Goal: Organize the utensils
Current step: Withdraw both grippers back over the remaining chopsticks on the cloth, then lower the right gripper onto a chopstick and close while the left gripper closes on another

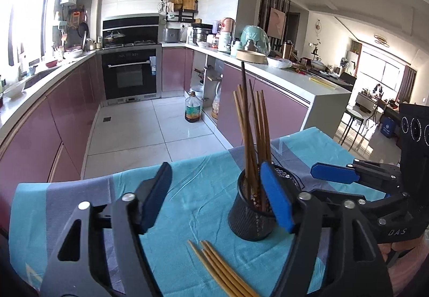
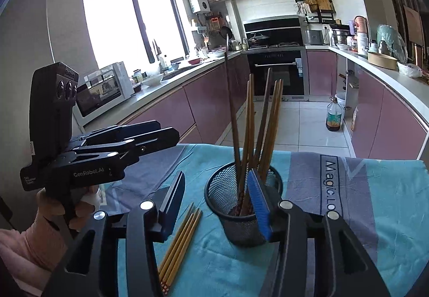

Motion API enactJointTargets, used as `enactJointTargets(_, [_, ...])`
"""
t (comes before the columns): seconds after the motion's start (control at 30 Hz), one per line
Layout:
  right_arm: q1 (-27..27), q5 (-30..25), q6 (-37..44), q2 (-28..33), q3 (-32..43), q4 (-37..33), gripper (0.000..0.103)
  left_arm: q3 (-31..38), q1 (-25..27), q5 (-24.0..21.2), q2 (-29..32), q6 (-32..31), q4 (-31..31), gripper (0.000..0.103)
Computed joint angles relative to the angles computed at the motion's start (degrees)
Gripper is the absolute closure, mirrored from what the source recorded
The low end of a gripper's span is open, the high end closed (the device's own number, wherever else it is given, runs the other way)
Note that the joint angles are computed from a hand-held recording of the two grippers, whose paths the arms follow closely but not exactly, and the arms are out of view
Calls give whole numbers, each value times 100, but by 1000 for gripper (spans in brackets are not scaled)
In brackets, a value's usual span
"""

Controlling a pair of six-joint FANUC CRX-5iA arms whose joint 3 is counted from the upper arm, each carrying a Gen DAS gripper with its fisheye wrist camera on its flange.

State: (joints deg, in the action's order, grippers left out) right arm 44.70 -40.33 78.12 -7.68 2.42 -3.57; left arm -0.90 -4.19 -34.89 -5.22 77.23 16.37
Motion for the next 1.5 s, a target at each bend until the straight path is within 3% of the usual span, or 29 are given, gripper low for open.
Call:
enactJointTargets(0.23, [353, -426, 64, 49, -225, -87, 56, -837, 143, -238, -713, 264, -415, 29])
enactJointTargets(0.57, [789, -839, -343, 277, -386, 123, 56, -1541, 274, -726, -992, 167, -263, 29])
enactJointTargets(0.67, [928, -825, -575, 267, -502, 419, 56, -1370, 102, -862, -863, 550, -646, 29])
enactJointTargets(0.8, [993, -850, -820, 328, -532, 630, 57, -1341, 50, -1024, -809, 677, -716, 30])
enactJointTargets(1.4, [1058, -999, -1029, 386, -615, 1044, 61, -1208, -108, -1238, -516, 852, -836, 31])
enactJointTargets(1.5, [1062, -1029, -1083, 389, -630, 1107, 65, -1130, -148, -1306, -441, 928, -945, 32])
